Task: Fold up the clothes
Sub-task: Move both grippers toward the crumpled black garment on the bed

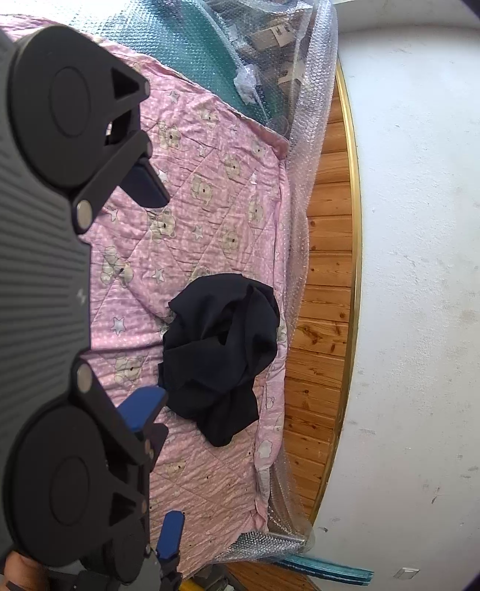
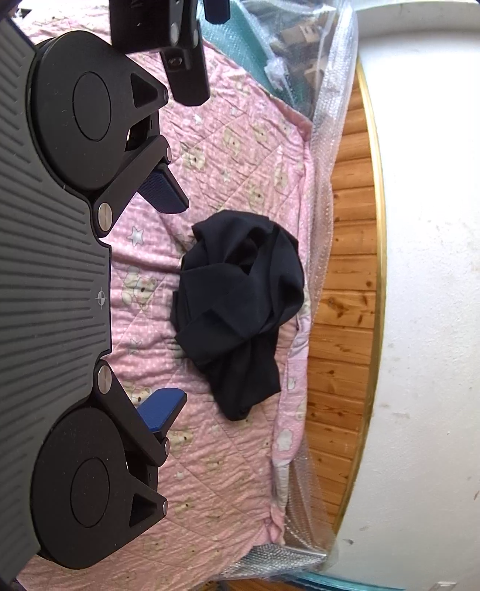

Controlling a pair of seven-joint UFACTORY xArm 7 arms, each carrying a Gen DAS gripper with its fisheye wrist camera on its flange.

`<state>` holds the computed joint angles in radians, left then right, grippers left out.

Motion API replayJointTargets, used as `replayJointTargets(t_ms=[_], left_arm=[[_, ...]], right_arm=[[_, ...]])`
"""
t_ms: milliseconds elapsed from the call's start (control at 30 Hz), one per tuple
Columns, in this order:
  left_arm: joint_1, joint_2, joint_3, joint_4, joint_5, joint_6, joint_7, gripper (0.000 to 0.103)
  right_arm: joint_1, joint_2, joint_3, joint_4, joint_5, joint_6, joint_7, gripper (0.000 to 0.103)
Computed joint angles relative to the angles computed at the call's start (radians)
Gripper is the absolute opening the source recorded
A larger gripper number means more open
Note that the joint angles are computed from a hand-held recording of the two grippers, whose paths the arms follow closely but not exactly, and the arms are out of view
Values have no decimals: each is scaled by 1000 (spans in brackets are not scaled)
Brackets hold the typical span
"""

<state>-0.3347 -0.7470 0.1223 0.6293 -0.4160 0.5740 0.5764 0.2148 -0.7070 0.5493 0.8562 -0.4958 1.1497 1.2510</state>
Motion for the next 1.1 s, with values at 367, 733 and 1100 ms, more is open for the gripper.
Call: replayJointTargets(t_ms=[367, 733, 1100], left_arm=[[40, -6, 9, 10, 2, 80, 8, 103], [69, -45, -20, -9, 55, 135, 35, 103], [79, -20, -1, 25, 58, 183, 48, 103]], right_arm=[[2, -6, 35, 10, -21, 14, 49, 101], [3, 9, 38, 36, -7, 67, 29, 101], [16, 34, 32, 53, 2, 73, 34, 101]])
